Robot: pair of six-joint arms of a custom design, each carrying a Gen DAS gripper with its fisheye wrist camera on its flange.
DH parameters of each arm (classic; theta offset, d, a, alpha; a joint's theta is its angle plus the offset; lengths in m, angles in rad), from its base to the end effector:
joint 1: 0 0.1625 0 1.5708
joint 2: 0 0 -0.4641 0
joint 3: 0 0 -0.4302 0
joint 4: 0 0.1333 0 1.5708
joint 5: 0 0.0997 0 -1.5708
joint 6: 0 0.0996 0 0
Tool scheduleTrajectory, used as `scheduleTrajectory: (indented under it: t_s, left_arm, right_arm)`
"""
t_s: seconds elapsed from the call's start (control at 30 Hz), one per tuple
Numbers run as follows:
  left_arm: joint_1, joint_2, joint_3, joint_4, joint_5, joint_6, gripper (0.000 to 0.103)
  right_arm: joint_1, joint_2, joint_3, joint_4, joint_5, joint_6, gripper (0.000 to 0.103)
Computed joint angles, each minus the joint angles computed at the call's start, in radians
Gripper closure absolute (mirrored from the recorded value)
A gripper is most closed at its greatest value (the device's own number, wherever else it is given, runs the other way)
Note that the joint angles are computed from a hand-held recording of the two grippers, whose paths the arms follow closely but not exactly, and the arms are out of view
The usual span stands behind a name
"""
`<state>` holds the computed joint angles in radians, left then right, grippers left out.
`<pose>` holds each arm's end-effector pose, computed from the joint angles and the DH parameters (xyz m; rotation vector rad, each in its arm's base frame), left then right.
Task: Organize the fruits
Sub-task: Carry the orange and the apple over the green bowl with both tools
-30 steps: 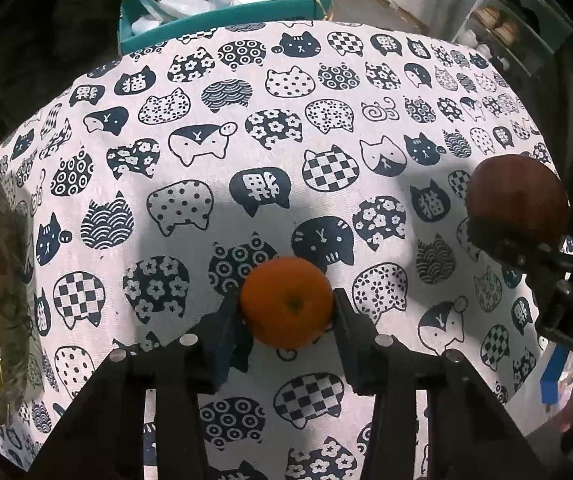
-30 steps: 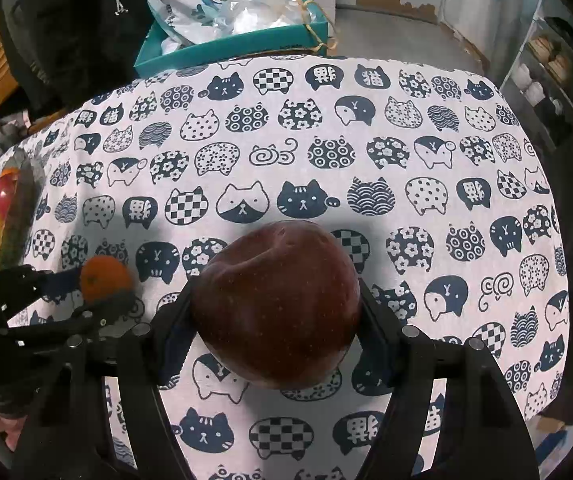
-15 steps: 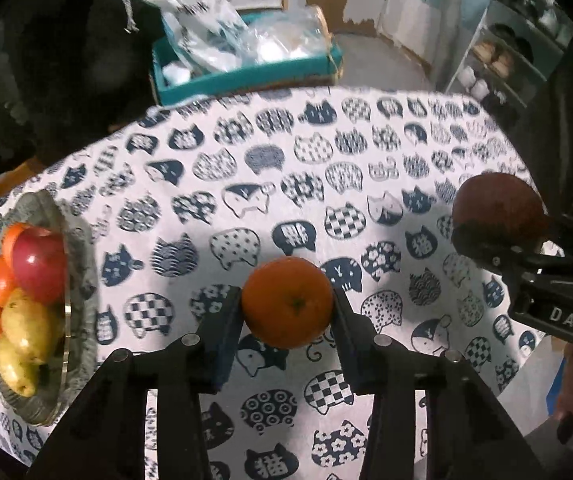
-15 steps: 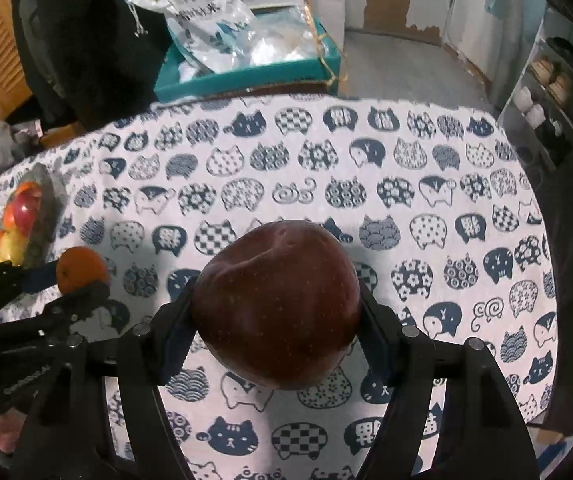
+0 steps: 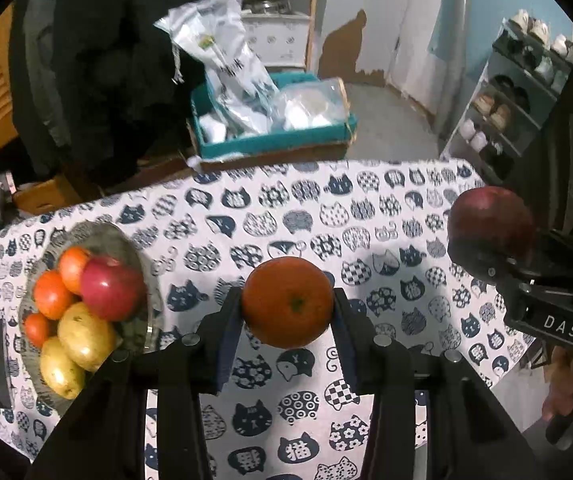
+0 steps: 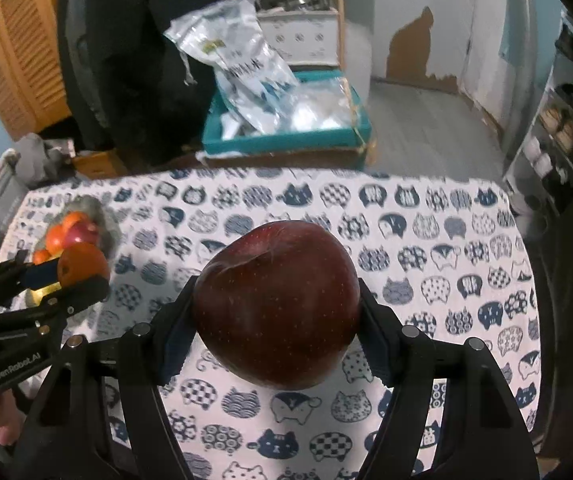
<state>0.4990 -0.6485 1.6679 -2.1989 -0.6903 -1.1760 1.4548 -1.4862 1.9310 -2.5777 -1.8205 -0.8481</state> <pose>-0.4818 -0.5019 -0.0203 0.0951 2.3186 -0.7837 0.0428 -0.5721 0.4113 0.8484 -2.4783 0.5173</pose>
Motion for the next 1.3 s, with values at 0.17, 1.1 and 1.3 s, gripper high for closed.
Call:
scheduleTrajectory:
  t_s: [0.17,1.1,1.3]
  left_arm:
    - [-0.022,-0.043,0.026,0.024,0.042,-0.046,0.059]
    - [-0.093,-0.254,0.156,0.334,0.162,-0.407,0.059]
    - [-0.099,-0.304,0.198,0.414,0.153,-0.514,0.059]
  right_arm:
    - [0.018,-0.024,0.007,0.015,0.043,-0.007,0.031]
    - [0.177,-0.044,0.047,0.065,0.133,-0.013,0.031]
    - [0.210,-0.008,0.054,0.077,0.121,0.014,0.031]
